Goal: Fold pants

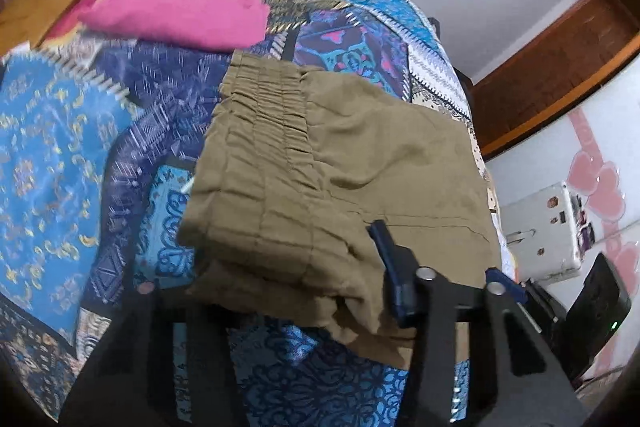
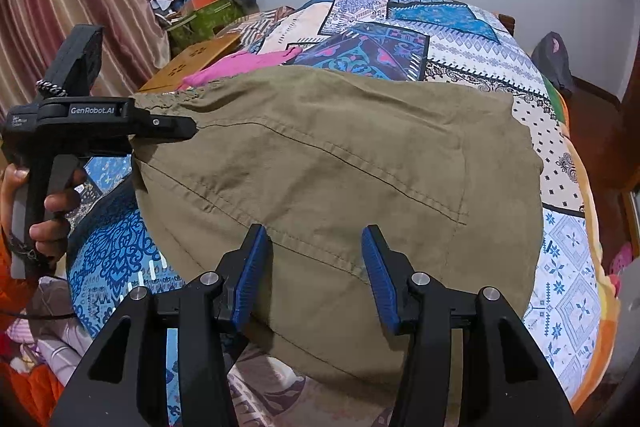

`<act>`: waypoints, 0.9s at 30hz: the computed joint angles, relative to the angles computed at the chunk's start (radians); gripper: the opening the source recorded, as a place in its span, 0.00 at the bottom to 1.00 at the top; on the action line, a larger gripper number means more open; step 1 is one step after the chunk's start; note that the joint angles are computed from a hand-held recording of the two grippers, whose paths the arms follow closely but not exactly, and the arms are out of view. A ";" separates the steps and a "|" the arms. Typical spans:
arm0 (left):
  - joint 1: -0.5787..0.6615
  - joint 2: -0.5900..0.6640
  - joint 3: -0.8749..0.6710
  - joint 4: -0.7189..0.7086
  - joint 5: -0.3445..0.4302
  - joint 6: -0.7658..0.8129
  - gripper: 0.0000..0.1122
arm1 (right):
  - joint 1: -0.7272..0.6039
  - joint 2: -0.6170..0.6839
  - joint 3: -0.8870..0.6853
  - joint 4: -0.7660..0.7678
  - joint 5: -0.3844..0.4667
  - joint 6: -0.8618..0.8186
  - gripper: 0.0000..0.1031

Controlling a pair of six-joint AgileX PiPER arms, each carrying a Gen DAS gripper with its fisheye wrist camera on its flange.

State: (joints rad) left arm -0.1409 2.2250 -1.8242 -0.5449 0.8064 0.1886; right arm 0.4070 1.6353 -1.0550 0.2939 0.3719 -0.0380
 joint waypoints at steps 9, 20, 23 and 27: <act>-0.069 -0.172 0.193 0.203 -0.202 0.014 0.30 | 0.028 0.018 -0.093 -0.153 0.079 0.135 0.46; -0.114 -0.420 0.462 0.511 -0.434 -0.082 0.28 | 0.077 0.192 -0.381 -0.153 0.134 0.125 0.46; -0.112 -0.454 0.490 0.515 -0.452 -0.061 0.27 | 0.089 0.276 -0.487 -0.093 0.213 0.048 0.46; -0.120 -0.476 0.506 0.489 -0.463 -0.016 0.26 | 0.097 0.355 -0.586 -0.008 0.328 -0.045 0.46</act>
State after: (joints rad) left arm -0.2605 1.7492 -1.3180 -0.0564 0.3434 0.1728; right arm 0.5035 1.9900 -1.6415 0.2861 0.7003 -0.0830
